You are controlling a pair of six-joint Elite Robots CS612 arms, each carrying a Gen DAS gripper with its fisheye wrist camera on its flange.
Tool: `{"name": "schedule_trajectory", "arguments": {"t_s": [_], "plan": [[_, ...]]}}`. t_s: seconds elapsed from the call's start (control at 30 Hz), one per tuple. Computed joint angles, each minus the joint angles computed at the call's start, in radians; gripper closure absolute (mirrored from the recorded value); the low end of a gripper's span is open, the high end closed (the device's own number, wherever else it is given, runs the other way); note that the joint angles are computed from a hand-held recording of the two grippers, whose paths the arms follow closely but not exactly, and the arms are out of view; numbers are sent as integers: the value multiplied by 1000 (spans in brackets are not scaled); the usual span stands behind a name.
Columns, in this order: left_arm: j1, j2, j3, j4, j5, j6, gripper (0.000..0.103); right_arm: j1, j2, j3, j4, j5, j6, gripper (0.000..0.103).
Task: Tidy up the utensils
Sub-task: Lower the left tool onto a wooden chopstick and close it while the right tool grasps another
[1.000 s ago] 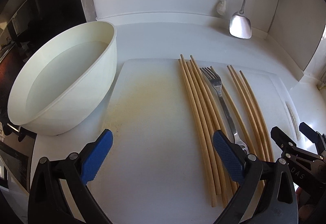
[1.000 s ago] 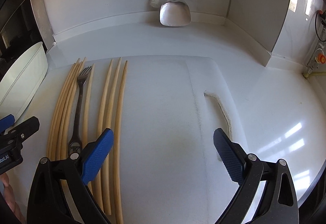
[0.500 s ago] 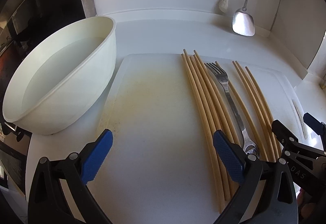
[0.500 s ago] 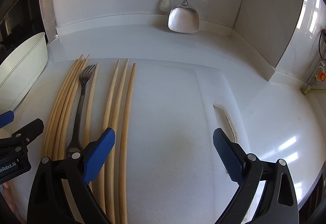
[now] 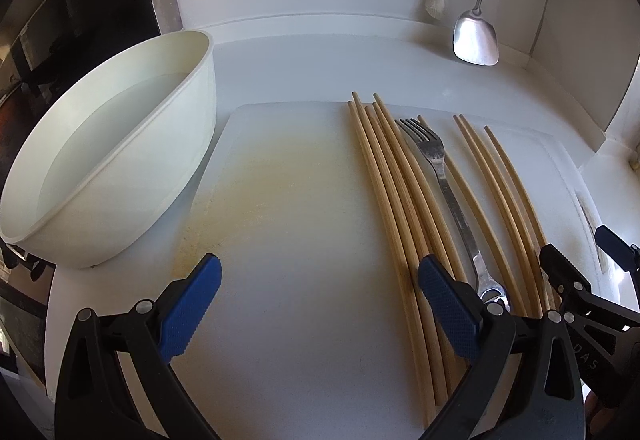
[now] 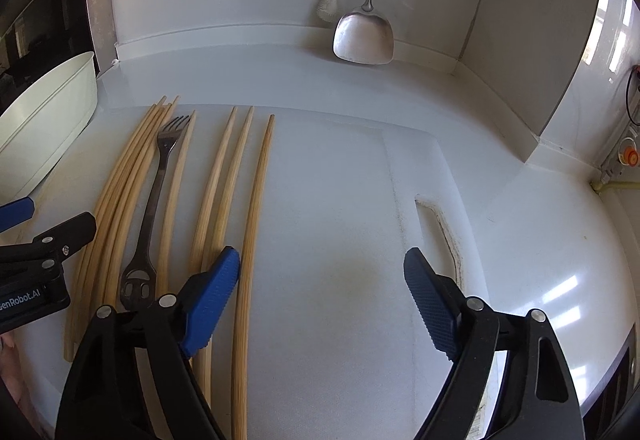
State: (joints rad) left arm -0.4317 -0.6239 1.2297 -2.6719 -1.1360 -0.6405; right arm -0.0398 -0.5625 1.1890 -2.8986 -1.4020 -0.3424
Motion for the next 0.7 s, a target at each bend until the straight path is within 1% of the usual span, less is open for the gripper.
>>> {"name": "schedule_trajectory", "arguments": {"t_s": [0.2, 0.37, 0.57, 0.7], "plan": [[3, -5, 11, -19, -3, -23, 6, -2, 0, -1, 10, 12, 9, 22], [3, -1, 2, 6, 15, -12, 6, -3, 0, -3, 14, 15, 10, 22], [1, -6, 17, -11, 31, -17, 5, -4, -2, -3, 18, 20, 6, 22], [3, -4, 12, -6, 15, -20, 5, -3, -1, -3, 18, 20, 6, 22]]}}
